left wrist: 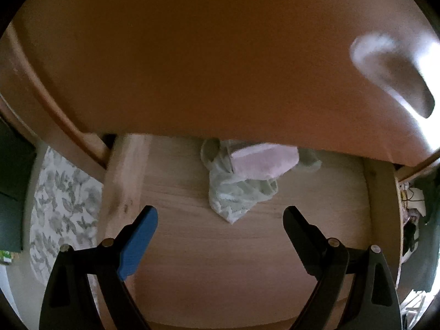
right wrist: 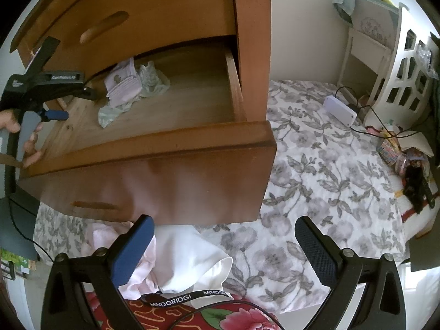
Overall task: Organize soft objects
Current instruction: 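Reach the left gripper toward the pink folded socks in the drawer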
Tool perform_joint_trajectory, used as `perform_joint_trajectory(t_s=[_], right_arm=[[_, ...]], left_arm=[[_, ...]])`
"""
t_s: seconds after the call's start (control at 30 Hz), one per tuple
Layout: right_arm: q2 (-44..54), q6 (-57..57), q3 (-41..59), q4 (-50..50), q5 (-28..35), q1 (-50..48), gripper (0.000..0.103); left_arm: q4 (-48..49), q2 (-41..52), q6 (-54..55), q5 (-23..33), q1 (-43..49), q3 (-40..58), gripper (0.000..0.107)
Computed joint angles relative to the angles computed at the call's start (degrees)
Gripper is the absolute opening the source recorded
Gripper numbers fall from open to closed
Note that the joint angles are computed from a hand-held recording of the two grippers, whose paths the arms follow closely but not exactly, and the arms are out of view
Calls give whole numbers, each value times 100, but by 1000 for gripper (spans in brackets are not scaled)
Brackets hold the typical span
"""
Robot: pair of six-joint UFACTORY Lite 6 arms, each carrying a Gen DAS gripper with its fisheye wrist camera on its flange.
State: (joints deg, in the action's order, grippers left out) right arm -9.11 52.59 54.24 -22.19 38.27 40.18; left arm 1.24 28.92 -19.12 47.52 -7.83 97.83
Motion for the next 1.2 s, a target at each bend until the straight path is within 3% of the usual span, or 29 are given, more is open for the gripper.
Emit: perform_joint_trajectory(t_s=[0.27,0.4,0.47,1.2], right_arm=[[-38,29,-66,-25,-13,-49,103],[-52,-38,-119,37,-68,-103,103],[-54,-69,-134,67,-91,-123,103],[-87,-217,-180,180,-187,-207,103]], left_arm=[[-180,665,-375,218,22,760,88],[-388,781,-449,275,105,909,74],[-572,777,-545,208,194,832,67],[-1326,405,-1830,-420,654,-171,43]])
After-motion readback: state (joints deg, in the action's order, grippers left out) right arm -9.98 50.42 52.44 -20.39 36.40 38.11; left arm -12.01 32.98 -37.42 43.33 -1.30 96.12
